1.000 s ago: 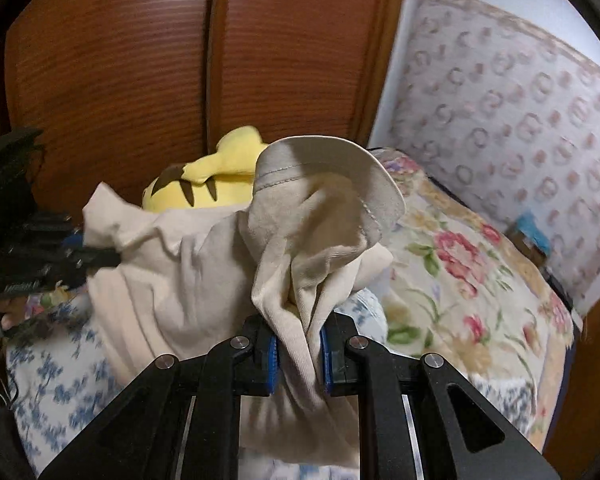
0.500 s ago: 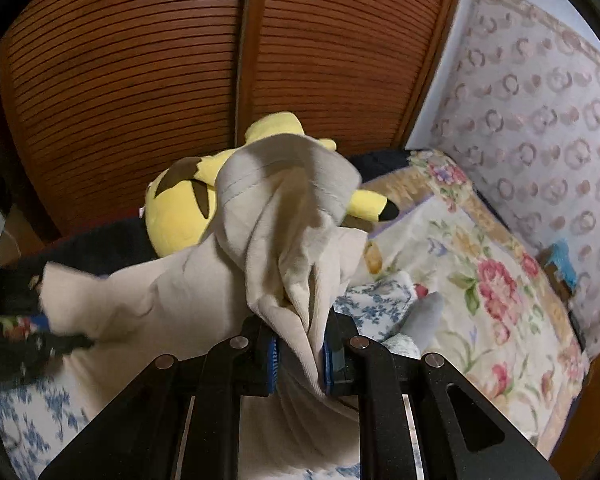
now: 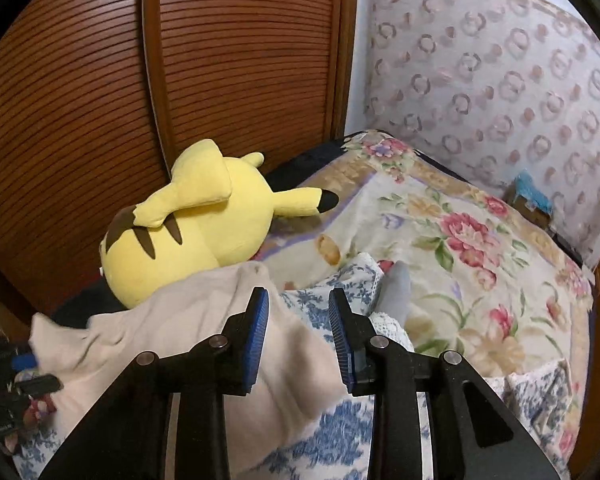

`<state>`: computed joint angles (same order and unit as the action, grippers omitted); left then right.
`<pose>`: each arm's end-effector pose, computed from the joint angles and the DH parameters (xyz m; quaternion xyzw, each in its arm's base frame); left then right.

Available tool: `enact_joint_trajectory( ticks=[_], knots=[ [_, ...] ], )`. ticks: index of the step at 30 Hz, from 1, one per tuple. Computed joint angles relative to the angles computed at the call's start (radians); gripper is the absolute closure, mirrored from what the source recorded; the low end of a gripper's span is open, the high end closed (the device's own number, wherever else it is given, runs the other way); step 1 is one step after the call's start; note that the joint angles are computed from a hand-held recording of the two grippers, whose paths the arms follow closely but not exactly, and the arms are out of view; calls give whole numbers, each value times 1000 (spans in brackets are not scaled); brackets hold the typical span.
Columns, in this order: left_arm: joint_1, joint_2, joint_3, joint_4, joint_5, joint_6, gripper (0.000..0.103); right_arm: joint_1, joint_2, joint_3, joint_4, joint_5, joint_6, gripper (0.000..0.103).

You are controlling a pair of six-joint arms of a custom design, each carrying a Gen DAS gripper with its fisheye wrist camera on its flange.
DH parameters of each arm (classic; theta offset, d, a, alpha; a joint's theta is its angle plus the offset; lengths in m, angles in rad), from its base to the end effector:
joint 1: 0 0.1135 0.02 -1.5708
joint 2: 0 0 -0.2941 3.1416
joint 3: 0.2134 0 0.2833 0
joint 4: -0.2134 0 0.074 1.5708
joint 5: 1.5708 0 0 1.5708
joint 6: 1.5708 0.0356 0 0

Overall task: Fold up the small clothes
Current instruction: 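Lower the shirt beside the Pikachu plush and open both grippers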

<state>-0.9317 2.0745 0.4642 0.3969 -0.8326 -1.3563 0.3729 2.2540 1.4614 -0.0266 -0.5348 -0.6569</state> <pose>0.1674 -0.1811 0.0003 -0.2599 0.8647 0.0167 0.4295 0.4722 0.2042 0.1101 -0.5262 0.7331 0.1932 0.3852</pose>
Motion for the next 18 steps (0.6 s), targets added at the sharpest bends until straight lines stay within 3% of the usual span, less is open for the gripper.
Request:
enact_joint_trajectory(
  ticks=[2,5,8,15,18],
  knots=[
    [-15,-32,15,-87,-21,-21,57,-13,-16,-56,40,-19,2,71],
    [-49,-62,28,-144,-75,-31,36,-53,-75,-171,85,-56,-5,71],
    [-82,-89,78,-274,-120,-54,26,-99,-141,-283,127,-79,-3,67],
    [-124,-92,172,-343,-144,-4,22,-257,-311,-548,205,-199,-65,34],
    [-139,-73,250,-445,-147,-29,22,-344,-359,-632,235,-242,-97,31]
  ],
)
